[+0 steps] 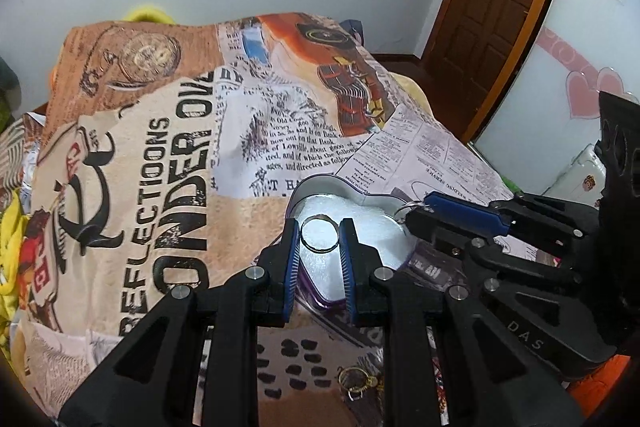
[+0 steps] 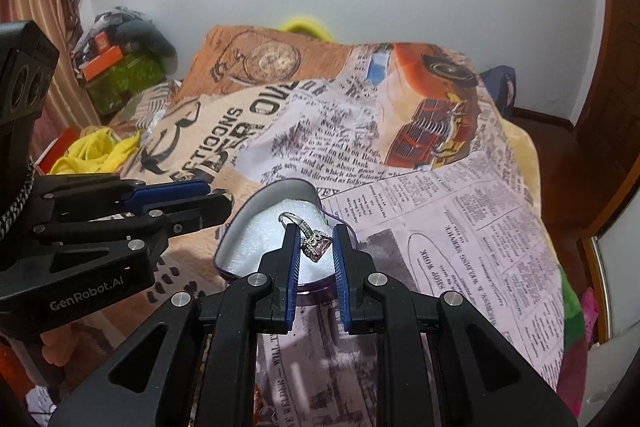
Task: Organize jewelry
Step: 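Drop the silver ring into the heart tin while the right tool drops a silver charm ring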
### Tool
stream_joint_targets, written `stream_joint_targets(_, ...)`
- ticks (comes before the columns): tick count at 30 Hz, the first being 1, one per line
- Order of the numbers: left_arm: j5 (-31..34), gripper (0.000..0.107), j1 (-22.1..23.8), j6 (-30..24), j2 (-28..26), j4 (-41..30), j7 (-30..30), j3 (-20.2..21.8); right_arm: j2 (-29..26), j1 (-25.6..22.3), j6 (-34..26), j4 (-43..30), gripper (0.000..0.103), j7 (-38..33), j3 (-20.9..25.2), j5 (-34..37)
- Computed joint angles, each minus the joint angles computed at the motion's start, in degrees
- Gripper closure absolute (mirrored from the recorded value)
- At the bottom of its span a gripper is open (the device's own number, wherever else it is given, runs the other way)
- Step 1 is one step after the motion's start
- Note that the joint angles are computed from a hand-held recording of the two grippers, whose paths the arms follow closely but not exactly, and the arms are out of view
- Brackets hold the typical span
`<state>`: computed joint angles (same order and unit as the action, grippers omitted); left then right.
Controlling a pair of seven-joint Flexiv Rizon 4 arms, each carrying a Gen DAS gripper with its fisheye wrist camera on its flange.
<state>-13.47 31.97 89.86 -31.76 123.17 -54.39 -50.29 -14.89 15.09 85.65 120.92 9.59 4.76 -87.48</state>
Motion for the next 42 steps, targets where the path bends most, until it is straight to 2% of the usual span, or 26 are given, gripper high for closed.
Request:
stream_joint_targets(5,-1.57,0.088,-2.32,-3.02,-0.85,-2.08,1.34,2.18,-2.05,0.80,2.35,-0.13,0.088,-6.25,-0.38,6.82)
stream_joint_targets(14,-6.89,0.088,-6.23,-5.39,-0.35,-3.24,6.57,5.35,-2.85,4.41,2.04,1.20,0.088,-19.55,-0.99,22.17)
stream_joint_targets(23,-11.68,0.088,-8.41,-4.39,1.05,-2.48,9.86,7.10,-2.12,9.59,0.00,1.84,0.088,-26.46,-3.91,29.66)
stream_joint_targets(30,-12.48,0.088,-6.80,-2.02,2.84,-0.32,10.00,5.59,-1.20,10.88,-3.35,1.78,0.088,-31.48,-2.88,34.20)
stream_joint_targets(35,-11.53,0.088,-4.34,-0.85,4.71,1.67,8.76,3.65,0.38,11.51,-4.56,2.36,0.084,-29.76,-3.29,32.42)
stream_joint_targets(42,-8.51,0.082,2.67,0.78,7.61,5.52,5.78,-2.90,3.90,9.95,-6.51,3.82,0.083,-25.56,-1.43,28.79)
